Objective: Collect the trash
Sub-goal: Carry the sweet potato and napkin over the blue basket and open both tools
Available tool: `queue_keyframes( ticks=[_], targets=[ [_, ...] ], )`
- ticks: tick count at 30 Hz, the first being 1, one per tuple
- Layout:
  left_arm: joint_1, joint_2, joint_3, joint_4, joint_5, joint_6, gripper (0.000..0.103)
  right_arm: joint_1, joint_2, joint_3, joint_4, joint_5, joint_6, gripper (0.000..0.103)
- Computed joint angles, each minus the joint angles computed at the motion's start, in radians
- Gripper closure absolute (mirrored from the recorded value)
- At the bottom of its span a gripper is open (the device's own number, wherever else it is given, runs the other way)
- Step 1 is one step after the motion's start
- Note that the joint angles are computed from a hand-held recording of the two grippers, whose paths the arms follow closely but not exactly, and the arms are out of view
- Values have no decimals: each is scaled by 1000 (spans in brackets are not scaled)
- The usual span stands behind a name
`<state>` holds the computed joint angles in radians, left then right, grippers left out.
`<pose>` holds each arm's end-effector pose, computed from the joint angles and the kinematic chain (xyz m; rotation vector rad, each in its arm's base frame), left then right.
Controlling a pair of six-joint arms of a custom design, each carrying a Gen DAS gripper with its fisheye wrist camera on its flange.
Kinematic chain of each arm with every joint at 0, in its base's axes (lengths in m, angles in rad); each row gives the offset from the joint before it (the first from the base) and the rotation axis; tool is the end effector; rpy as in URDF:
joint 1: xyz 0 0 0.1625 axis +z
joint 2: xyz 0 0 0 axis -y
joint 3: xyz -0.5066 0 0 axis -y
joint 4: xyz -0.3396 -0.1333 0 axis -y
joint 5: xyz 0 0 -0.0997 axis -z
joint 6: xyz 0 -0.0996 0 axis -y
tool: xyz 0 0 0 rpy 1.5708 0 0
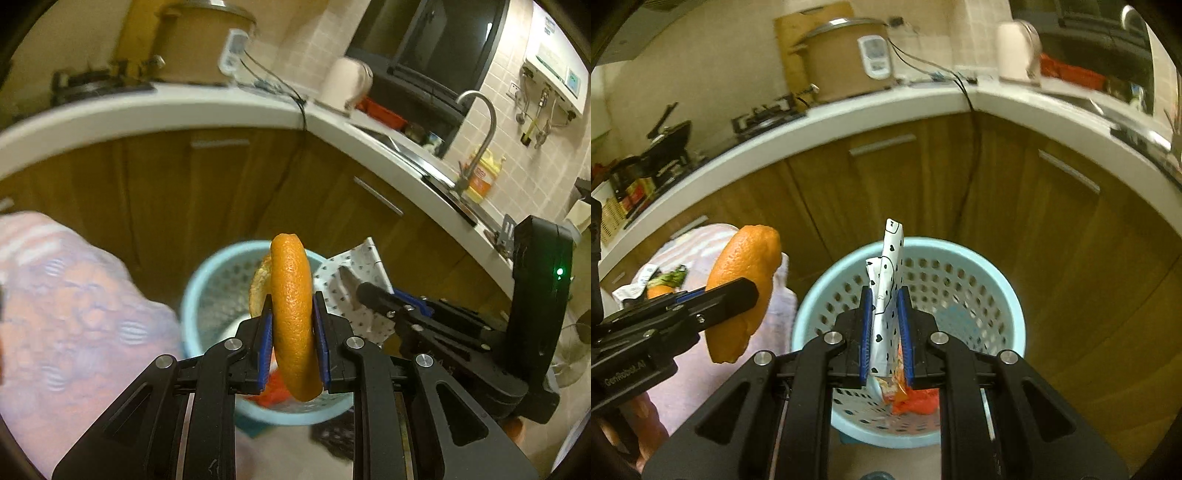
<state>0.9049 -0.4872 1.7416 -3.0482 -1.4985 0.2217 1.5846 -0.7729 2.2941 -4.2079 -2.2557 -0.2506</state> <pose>-0.3050 -0.6156 0.0021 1.3194 2.8044 -0.3632 0.0771 -0.4916 0.2327 -0.1844 -2.1209 1.2003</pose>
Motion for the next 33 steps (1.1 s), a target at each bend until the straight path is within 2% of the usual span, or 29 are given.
queue_keyframes(
  ticks=[2, 8, 10, 11, 12, 15, 18, 25, 33],
  targets=[
    [11, 24, -33, 49, -26, -13, 85, -18, -5, 3, 20, -3, 7, 91],
    [19, 80, -67, 74, -10, -18, 82, -75, -13, 21, 76, 9, 46, 90],
    [18, 87, -68, 72, 6, -24, 72, -84, -17, 21, 103, 15, 53, 87],
    [21, 88, -69, 73, 7, -34, 56, -90, -19, 23, 117, 22, 61, 83],
    [23, 85, -65, 63, 8, -44, 49, -91, -19, 23, 125, 23, 66, 76],
    [26, 74, -63, 62, 4, -49, 49, -98, -20, 28, 120, 29, 81, 60],
    [29, 59, -49, 47, 9, -48, 49, -96, -24, 36, 107, 48, 83, 60],
    [41, 19, -3, 11, 4, -57, 49, -49, -14, 22, 92, 26, 67, 59],
    [64, -56, 68, -74, -3, -73, 49, 34, 28, -22, 92, 21, 9, 59]
  ],
)
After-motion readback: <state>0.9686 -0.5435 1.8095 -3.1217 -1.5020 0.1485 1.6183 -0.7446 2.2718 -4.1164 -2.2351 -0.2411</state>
